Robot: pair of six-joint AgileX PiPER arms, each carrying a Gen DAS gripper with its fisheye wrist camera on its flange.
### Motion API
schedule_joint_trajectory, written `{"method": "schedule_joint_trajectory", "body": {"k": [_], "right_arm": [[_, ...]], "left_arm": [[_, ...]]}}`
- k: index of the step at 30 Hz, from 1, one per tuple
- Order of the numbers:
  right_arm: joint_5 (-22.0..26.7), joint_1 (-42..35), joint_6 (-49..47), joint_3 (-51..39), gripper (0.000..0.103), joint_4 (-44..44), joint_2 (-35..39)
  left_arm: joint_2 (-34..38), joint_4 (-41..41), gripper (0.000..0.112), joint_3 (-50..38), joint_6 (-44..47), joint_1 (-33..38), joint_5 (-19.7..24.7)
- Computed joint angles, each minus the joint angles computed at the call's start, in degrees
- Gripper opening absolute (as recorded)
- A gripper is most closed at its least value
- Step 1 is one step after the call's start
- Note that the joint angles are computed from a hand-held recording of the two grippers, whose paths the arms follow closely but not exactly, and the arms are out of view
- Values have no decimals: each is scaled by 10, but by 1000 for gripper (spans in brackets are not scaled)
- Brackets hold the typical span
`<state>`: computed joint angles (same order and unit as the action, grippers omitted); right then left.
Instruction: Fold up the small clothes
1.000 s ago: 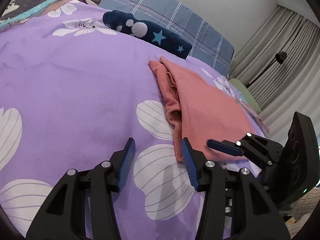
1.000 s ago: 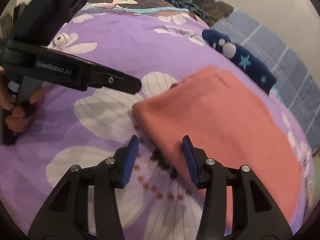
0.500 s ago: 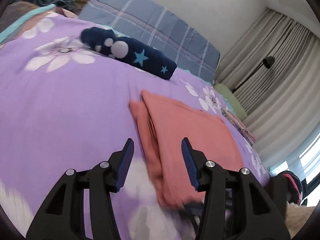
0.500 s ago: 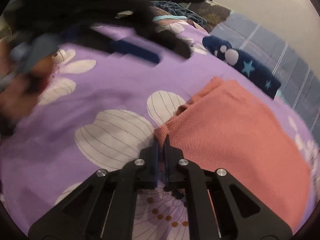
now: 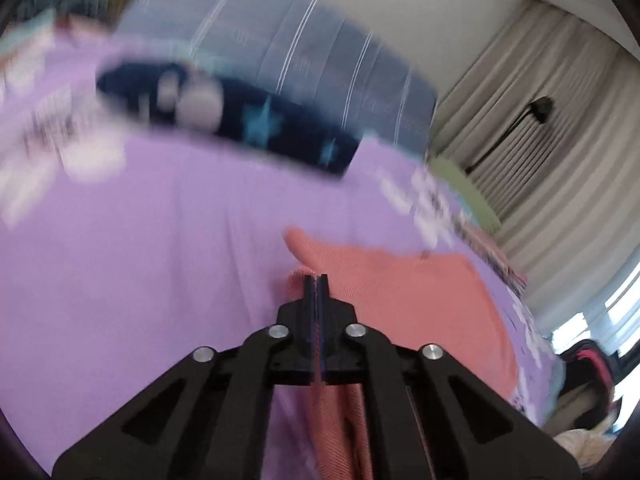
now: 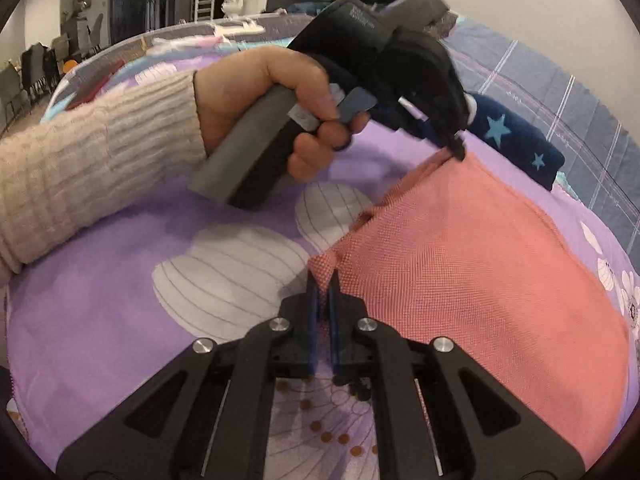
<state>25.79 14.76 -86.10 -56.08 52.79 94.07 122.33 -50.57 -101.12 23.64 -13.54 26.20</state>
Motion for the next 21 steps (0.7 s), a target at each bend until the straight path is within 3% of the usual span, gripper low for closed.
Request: {"method": "schedule_joint_trajectory", "body": {"k": [2,5,6,8,10,11,12,13,15,18,19,21], "right_arm": [[12,-5,-5,-11,5,-1,7],[38,-5,75,-50,4,-76,50],[38,-7,65,-46,4,-65,45],[37,-10,47,-39,4,-49,39],[40,-13,47,-40,5,-48,42],[42,-15,46,-41,5,-46,42],[43,-16,46,-42,5,-46,43],[41,-14,48,-42,6,-48,43],[26,-6,52,-32,6,-54,35],[2,5,57,-11,14,-62,15],[-9,7,53,-2,24,-60,8],[-43,14,34,24,28,-52,-8]], "left_arm": [[4,25,0,-2,-4,2,-5],[39,110,0,-8,-115,7,-7],[50,95,0,-25,-123,22,27],[32,5,1,5,-71,41,27],[-2,-84,23,53,42,51,17],[-13,-132,51,70,93,56,27],[-18,-157,62,75,123,56,43],[-20,-160,62,73,134,53,56],[0,-96,62,36,88,32,64],[50,65,62,-46,-60,0,100],[53,92,62,-55,-81,-7,98],[55,88,62,-62,-74,-9,102]]}}
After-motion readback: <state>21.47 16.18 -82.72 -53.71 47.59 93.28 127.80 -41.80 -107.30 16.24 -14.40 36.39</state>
